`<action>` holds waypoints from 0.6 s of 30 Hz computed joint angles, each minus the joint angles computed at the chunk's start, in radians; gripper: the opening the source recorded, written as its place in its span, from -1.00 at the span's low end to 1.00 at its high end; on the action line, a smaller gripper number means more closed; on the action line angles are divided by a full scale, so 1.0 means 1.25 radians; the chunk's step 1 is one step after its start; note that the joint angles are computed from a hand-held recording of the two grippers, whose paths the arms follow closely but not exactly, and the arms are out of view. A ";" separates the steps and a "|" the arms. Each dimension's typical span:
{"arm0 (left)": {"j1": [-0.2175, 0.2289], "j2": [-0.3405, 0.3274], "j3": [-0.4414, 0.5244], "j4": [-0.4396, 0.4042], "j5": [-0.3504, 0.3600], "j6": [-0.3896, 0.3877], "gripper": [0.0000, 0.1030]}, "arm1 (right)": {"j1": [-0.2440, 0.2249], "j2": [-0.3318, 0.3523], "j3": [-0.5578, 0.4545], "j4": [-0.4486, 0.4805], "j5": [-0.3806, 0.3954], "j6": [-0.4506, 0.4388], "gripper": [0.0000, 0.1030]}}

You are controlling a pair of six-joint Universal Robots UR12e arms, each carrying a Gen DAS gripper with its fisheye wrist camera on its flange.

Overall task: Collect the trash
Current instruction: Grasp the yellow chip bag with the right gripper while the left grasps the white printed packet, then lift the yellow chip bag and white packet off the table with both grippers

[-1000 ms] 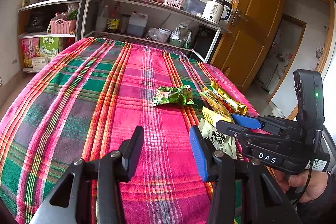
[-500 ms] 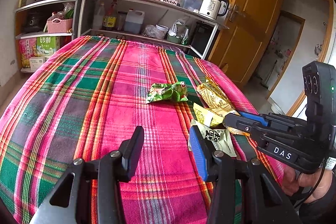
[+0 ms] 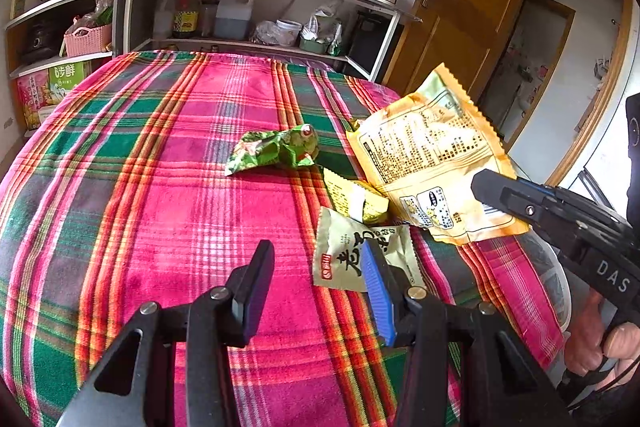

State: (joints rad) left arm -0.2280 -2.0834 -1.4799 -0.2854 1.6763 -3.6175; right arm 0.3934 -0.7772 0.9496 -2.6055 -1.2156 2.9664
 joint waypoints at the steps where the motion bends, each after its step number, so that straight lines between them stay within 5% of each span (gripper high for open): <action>1: 0.001 -0.005 0.008 -0.009 -0.012 -0.001 0.09 | -0.002 -0.002 0.003 -0.005 0.001 0.004 -0.89; 2: 0.001 -0.009 0.017 -0.024 -0.018 -0.010 0.25 | -0.004 -0.006 0.009 -0.011 0.000 0.008 -0.89; 7: 0.003 -0.032 0.055 -0.071 -0.025 -0.035 0.28 | -0.014 -0.018 0.029 -0.033 -0.003 0.022 -0.89; 14: -0.022 -0.058 0.118 -0.171 0.046 0.034 0.37 | -0.026 -0.032 0.054 -0.059 0.001 0.042 -0.91; 16: -0.030 -0.064 0.132 -0.197 0.069 0.058 0.33 | -0.026 -0.033 0.058 -0.063 0.002 0.045 -0.94; 18: -0.036 -0.066 0.138 -0.207 0.092 0.073 0.07 | -0.027 -0.036 0.064 -0.065 0.008 0.047 -0.95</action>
